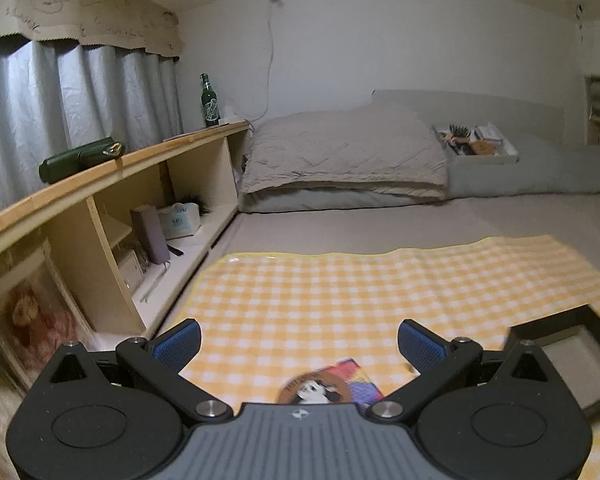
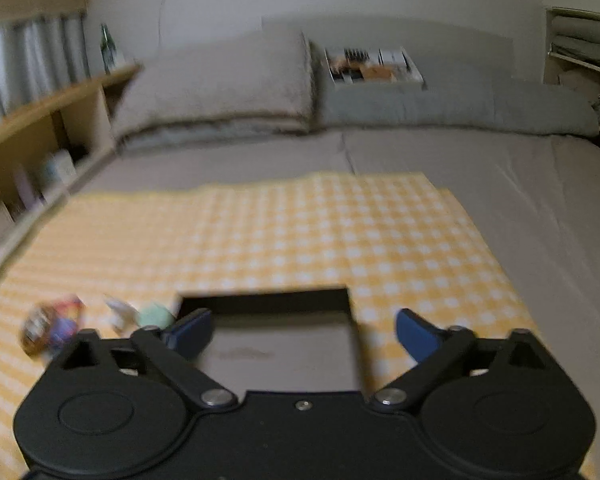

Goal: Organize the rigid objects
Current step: 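Move the left gripper to the panda coaster and close on it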

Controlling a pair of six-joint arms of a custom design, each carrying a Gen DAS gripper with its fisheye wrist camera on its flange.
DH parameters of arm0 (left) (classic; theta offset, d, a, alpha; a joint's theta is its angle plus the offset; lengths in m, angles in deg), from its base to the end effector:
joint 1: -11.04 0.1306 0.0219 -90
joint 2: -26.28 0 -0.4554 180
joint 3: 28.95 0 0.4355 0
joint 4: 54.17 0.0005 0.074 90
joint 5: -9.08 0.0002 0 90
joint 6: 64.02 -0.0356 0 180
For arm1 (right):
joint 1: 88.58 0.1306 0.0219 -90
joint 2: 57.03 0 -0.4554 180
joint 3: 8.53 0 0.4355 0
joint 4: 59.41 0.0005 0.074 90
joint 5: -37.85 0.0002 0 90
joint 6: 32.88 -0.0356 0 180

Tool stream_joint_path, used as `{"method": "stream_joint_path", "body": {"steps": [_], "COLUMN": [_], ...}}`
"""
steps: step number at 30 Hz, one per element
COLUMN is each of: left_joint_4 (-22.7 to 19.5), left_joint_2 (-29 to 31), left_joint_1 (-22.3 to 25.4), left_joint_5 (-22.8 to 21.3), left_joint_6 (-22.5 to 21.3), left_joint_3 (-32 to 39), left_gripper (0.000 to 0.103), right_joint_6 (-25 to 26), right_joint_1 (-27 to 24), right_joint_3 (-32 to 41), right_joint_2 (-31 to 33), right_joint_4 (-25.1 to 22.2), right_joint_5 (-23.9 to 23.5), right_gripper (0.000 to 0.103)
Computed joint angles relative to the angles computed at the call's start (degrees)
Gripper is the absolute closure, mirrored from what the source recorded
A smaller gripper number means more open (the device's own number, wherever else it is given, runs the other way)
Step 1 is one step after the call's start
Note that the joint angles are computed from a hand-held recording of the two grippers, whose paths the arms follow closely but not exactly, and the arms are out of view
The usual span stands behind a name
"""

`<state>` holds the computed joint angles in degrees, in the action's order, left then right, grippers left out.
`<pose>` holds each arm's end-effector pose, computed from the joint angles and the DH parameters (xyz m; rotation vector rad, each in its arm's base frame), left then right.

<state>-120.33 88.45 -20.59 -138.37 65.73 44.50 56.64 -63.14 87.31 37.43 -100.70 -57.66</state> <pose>0.2622 -0.1269 0.5422 -0.4968 2.0077 0.5308 0.5193 0.2503 0.5247 -0.5444 2.2217 0.3469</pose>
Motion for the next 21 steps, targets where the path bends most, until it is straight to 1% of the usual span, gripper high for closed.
{"method": "stream_joint_path", "body": {"steps": [2,3,4,5,7,8,11,13,15,16,18,21], "left_joint_4": [2.9,5.1,7.2,8.6,10.3,10.1,8.5,7.4,6.6,6.6,6.7,5.9], "left_joint_2": [0.2,0.0,0.0,0.1,0.7,1.4,3.4,5.0,6.6,7.1,8.2,10.1], "left_joint_1": [3.0,4.7,6.5,8.2,11.5,13.1,18.2,21.4,24.3,25.4,27.5,29.1], "left_joint_5": [1.3,3.0,5.3,7.5,11.8,14.1,23.7,29.8,34.9,36.8,39.1,39.9], "left_joint_6": [-4.1,-6.6,-8.8,-10.4,-11.8,-11.6,-10.5,-8.7,-6.4,-5.3,-4.3,-3.3], "left_joint_3": [-0.4,-0.9,-1.4,-1.8,-2.6,-2.8,-3.1,-3.1,-3.0,-3.1,-3.1,-2.7], "left_gripper": [0.0,0.0,0.0,0.0,0.0,0.0,0.0,0.0,0.0,0.0,0.0,0.0], "right_joint_6": [1.1,1.1,0.8,0.6,0.6,0.5,-0.5,-1.1,-1.6,-1.8,-2.0,-1.4], "right_joint_1": [-0.4,-0.8,-1.1,-1.5,-2.0,-2.2,-3.0,-3.4,-3.3,-3.3,-3.2,-2.9], "right_joint_3": [1.3,1.9,2.6,3.1,3.5,3.6,4.3,4.9,5.3,5.5,6.0,6.7], "right_joint_2": [1.7,2.4,3.1,3.7,4.5,4.8,6.2,6.9,7.3,7.5,8.0,8.8], "right_joint_4": [-3.1,-4.6,-6.2,-7.3,-8.9,-9.4,-11.4,-12.4,-12.9,-13.1,-13.5,-14.2], "right_joint_5": [0.8,0.6,0.3,0.1,0.3,0.6,-0.2,-1.3,-1.5,-1.6,-2.0,-2.4], "right_gripper": [0.022,0.025,0.031,0.037,0.042,0.045,0.048,0.05,0.051,0.052,0.054,0.057]}}
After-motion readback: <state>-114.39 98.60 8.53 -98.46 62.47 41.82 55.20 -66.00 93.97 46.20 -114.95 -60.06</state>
